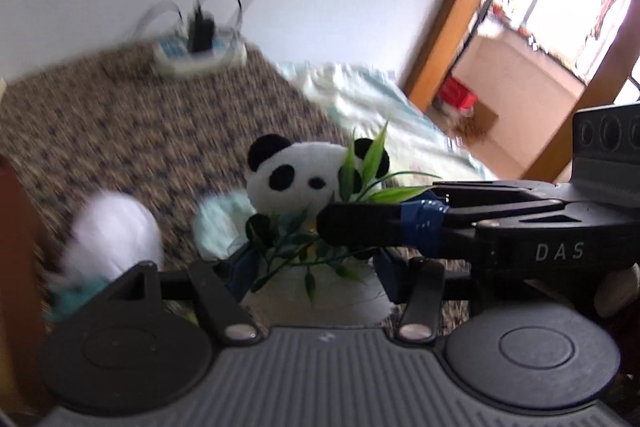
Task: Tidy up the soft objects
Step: 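Carry the panda plush into the cardboard box and open the right gripper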
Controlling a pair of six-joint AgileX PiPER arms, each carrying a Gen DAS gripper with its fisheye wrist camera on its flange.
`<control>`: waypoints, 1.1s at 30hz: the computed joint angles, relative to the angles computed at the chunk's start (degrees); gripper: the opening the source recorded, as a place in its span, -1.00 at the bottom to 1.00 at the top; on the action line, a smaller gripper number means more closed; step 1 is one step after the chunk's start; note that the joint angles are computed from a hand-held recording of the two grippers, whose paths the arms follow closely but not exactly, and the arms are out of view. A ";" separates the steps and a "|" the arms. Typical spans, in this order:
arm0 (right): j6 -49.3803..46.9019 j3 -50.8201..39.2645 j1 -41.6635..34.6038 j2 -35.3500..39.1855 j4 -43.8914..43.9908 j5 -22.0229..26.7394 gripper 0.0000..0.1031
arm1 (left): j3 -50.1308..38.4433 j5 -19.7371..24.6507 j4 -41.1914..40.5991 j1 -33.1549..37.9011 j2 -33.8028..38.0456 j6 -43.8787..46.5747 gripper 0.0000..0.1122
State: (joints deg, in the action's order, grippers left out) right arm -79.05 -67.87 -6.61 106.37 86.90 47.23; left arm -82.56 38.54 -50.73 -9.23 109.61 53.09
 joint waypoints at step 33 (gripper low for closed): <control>34.15 -67.23 31.62 38.34 -33.49 -9.60 -0.70 | -30.10 12.26 13.32 27.36 19.72 1.12 -0.06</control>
State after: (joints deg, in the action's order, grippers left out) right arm -44.90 -135.10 25.02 144.71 53.41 37.63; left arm -112.66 50.80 -37.41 18.12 129.33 54.21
